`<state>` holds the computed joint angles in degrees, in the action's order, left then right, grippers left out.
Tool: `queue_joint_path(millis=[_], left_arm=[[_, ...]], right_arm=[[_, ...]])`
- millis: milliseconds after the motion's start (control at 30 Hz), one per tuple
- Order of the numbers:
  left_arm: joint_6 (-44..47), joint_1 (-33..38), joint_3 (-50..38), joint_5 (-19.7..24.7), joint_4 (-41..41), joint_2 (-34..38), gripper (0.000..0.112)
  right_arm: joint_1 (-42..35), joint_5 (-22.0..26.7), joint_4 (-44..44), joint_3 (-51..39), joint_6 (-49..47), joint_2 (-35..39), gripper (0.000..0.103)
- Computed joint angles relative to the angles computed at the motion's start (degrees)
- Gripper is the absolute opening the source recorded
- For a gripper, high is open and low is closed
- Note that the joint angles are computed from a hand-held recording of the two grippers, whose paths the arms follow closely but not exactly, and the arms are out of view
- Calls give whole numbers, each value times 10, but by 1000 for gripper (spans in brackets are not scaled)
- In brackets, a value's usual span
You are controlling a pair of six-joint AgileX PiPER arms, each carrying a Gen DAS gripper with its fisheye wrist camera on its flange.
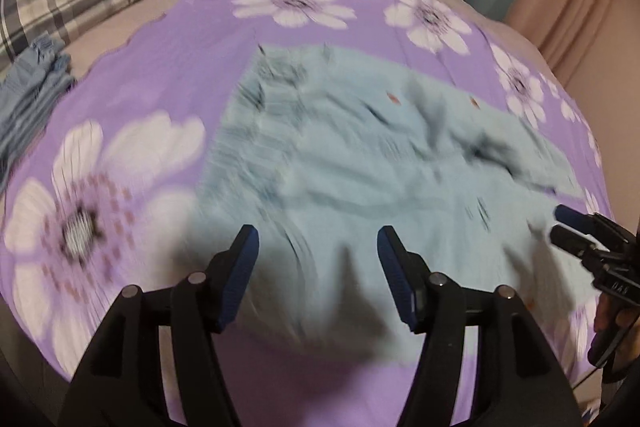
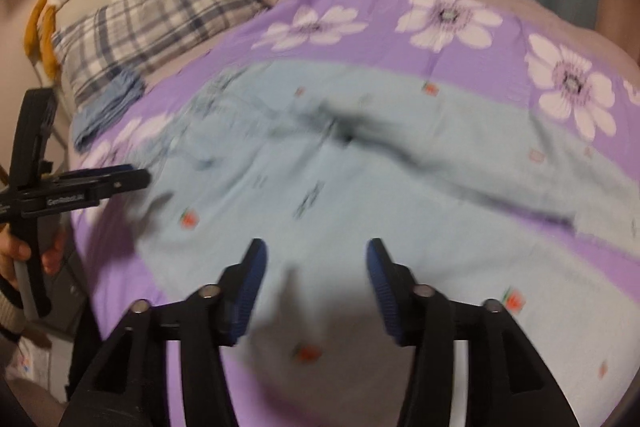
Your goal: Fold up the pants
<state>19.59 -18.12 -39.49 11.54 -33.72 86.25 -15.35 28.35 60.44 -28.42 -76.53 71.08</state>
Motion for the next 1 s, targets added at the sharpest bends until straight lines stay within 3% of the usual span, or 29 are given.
queue_joint_path(millis=[200,300,467,533,600,667,767,833,1000], left_arm=[[71,71,-144,46,-48,109,61],[93,103,-248,113,-79,186,61],[77,117,-357,160,-48,263,61],[113,128,-392,187,-79,291,61],[138,139,-423,218,-96,316,61],[143,140,-448,241,-89,334,61],[156,136,-473,252,-65,354,62],[156,137,-504,278,-51,374,64],[143,146,-576,326,-50,415,56]], right_arm=[[-18,1,77,-148,-73,140,56],[-6,4,-1,-266,21,235,56],[37,7,-226,-453,231,371,56],[46,35,-261,-515,253,415,57],[40,95,-263,-583,240,457,57],[41,155,-291,-656,253,502,59],[49,185,-342,-717,273,540,61],[51,244,-372,-779,286,579,68],[61,231,-391,-776,276,585,74]])
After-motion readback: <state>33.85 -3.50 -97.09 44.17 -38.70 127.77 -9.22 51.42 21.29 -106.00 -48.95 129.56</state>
